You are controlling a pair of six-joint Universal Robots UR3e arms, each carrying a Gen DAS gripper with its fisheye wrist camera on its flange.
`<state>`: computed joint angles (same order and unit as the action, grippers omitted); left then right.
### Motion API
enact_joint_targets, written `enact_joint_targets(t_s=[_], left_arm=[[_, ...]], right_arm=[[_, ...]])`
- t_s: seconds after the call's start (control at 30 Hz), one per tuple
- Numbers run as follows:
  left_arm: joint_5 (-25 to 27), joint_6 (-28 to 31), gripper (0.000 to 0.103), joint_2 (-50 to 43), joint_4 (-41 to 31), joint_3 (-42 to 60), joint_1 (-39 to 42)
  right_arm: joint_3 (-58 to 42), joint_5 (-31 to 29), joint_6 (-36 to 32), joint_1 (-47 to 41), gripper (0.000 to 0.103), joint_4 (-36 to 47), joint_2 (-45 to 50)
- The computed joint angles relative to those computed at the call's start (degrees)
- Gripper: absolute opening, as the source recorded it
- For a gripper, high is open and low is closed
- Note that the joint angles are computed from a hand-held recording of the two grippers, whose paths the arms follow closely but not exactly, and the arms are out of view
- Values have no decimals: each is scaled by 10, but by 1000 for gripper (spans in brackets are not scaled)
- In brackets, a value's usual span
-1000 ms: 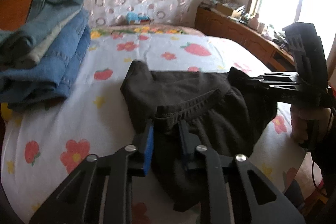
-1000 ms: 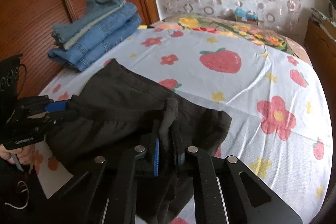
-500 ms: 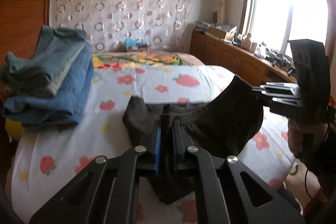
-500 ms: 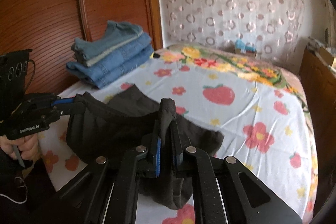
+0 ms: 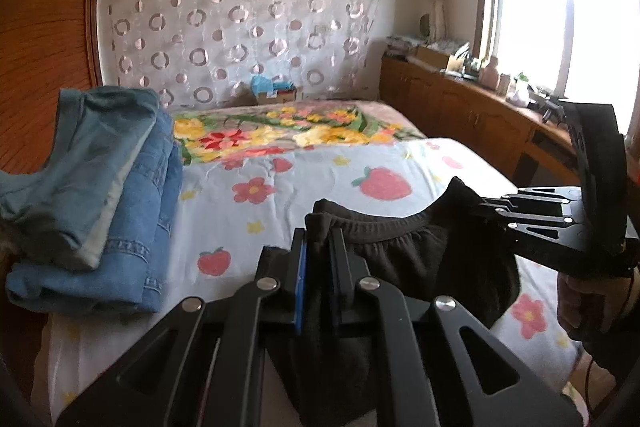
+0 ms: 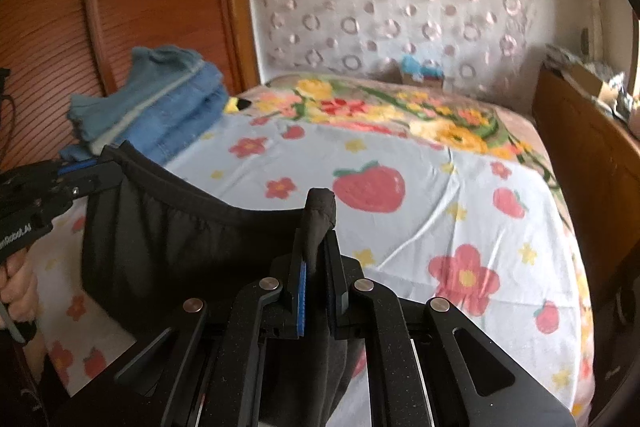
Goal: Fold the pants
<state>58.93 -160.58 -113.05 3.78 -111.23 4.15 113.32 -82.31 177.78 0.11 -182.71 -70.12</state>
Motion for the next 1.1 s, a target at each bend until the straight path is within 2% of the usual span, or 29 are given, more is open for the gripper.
enact_joint_targets(t_s=[0.07, 0.2, 0.23, 0.27, 0.3, 0.47, 0.57, 0.77, 1.07, 1.1], left_arm=[[5, 4, 12, -3, -16, 0, -2], [-7, 23, 24, 7, -27, -21, 12], [-8, 25, 26, 11, -32, -25, 14], [-16, 29, 27, 19, -44, -30, 22], [-26, 33, 27, 29, -52, -39, 29], [-51, 65, 27, 81, -67, -112, 61], [-58, 89, 27, 100, -87, -142, 72], [-40, 111, 27, 86, -84, -165, 69], [-9, 110, 28, 60, -54, -163, 55], [-7, 111, 28, 55, -48, -163, 54]], right_arm=[[-9, -9, 5, 4, 5, 7, 14], [6, -13, 10, 2, 15, 1, 12], [10, -15, 10, 1, 19, 3, 7], [16, -19, 10, 0, 30, 6, -2], [26, -15, 9, -3, 34, 3, -11], [92, -6, -15, -12, 35, 9, -75], [153, 22, -25, -25, 35, 4, -121], [245, 48, -47, -34, 35, -5, -177], [247, 57, -61, -38, 34, 13, -163], [247, 60, -65, -40, 25, 17, -163]])
